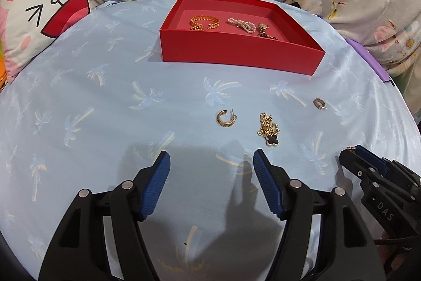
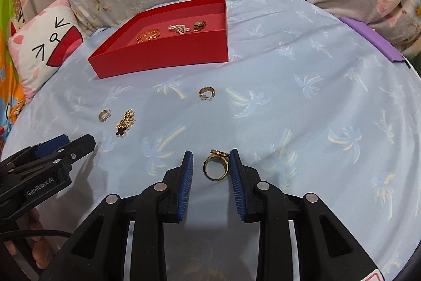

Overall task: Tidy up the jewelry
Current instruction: 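Grasp the gold hoop earring with the right gripper while the left gripper grasps the gold pendant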

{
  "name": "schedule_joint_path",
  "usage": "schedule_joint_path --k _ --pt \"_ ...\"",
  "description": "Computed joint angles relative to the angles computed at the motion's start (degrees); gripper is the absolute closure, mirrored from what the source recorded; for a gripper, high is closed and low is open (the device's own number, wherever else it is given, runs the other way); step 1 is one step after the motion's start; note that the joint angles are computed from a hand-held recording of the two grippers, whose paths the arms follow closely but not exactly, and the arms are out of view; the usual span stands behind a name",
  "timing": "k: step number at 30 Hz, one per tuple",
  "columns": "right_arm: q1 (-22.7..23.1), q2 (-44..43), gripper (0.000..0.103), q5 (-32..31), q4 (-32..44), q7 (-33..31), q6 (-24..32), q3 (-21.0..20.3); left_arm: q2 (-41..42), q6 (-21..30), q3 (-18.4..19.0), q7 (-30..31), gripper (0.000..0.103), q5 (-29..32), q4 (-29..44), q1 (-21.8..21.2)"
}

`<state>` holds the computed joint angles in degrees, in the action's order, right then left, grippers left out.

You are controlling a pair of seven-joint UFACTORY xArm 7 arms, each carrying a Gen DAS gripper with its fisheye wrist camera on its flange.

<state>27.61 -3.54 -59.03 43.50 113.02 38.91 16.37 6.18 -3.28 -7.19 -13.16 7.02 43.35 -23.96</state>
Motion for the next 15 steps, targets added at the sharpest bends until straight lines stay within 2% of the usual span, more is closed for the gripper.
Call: schedule_joint_path --k 2,3,5,6,11,13,14,15 --pt "-0.18 -0.52 0.085 0.02 -0.55 0.22 -0.34 -0.17 0.14 0.04 -2.4 1.74 0.04 -1.8 0.07 2.07" --pt "-0.44 -1.16 0.085 -0.32 -1.28 0.85 -1.09 -0.31 0.2 0.22 -4.11 3.05 0.04 -3.19 0.18 3.48" --pt "-0.74 -1.71 0.085 -0.3 -1.87 1.18 -0.89 -0.05 0.47 0.59 -10.01 7.74 0.04 -8.13 0.54 8.24" --pt "-0.82 -1.9 0.085 -0.17 -1.99 1.13 -0.58 0.13 0.66 0.69 -10.97 9.0 0.04 -9.49 0.77 8.76" --pt "-1.42 -4.32 0.085 -0.23 -3.96 2.47 -0.15 1.07 2.32 1.87 -12.68 12.56 0.04 -13.19 3.24 8.04" --pt "-1.79 -5.03 0.085 -0.29 -4.63 2.86 -0.43 1.4 3.56 2.81 -11.44 12.58 0.04 -13.25 4.85 6.1" --pt "-2.01 -5.35 0.085 -0.37 -4.94 3.01 -0.65 1.52 4.05 3.02 -9.55 11.36 0.042 -12.17 5.46 4.19" --pt "-2.25 -5.58 0.085 -0.56 -5.21 3.29 -0.95 1.66 4.35 2.81 -5.26 7.92 0.043 -8.69 5.89 0.26"
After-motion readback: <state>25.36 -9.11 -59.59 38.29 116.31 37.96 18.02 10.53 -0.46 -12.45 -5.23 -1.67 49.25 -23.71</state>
